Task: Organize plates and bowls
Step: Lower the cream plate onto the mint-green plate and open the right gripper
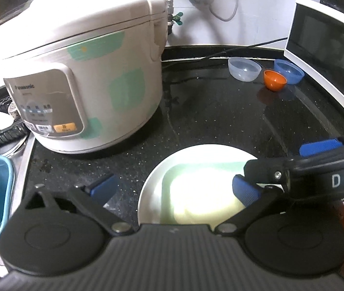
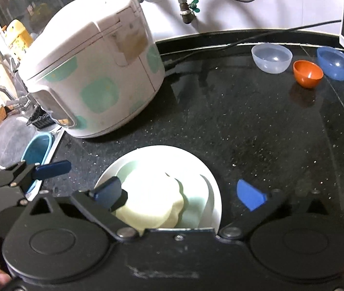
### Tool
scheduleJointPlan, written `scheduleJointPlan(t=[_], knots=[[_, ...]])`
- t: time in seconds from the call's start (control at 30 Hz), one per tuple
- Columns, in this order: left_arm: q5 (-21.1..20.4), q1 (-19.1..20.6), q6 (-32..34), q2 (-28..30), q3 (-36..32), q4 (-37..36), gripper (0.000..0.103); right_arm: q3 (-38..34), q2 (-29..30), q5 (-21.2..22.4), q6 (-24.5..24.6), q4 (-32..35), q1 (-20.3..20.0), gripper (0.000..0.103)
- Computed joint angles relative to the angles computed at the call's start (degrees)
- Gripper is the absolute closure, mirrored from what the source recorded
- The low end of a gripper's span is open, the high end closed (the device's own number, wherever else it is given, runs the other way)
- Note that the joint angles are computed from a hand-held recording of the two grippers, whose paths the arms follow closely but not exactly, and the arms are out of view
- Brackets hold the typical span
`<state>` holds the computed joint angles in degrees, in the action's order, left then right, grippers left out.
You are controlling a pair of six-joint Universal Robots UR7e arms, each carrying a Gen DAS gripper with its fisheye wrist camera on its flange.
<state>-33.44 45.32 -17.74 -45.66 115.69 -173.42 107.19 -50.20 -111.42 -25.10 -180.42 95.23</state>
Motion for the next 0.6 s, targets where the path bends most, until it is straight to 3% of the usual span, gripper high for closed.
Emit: scheduleJointPlan(t=[0.33,0.6], knots=[[-1.06,-0.50,2.65,1.73,-1.98,-1.29,0.000,1.66,-2.12,-0.15,1.52,-1.79,-0.56,0.000],[-3.70,-0.51,8.20,6.10,-8.04,-2.06,0.000,3.29,-4.94,-0.81,3.47,-5.03,-2.56,0.000]])
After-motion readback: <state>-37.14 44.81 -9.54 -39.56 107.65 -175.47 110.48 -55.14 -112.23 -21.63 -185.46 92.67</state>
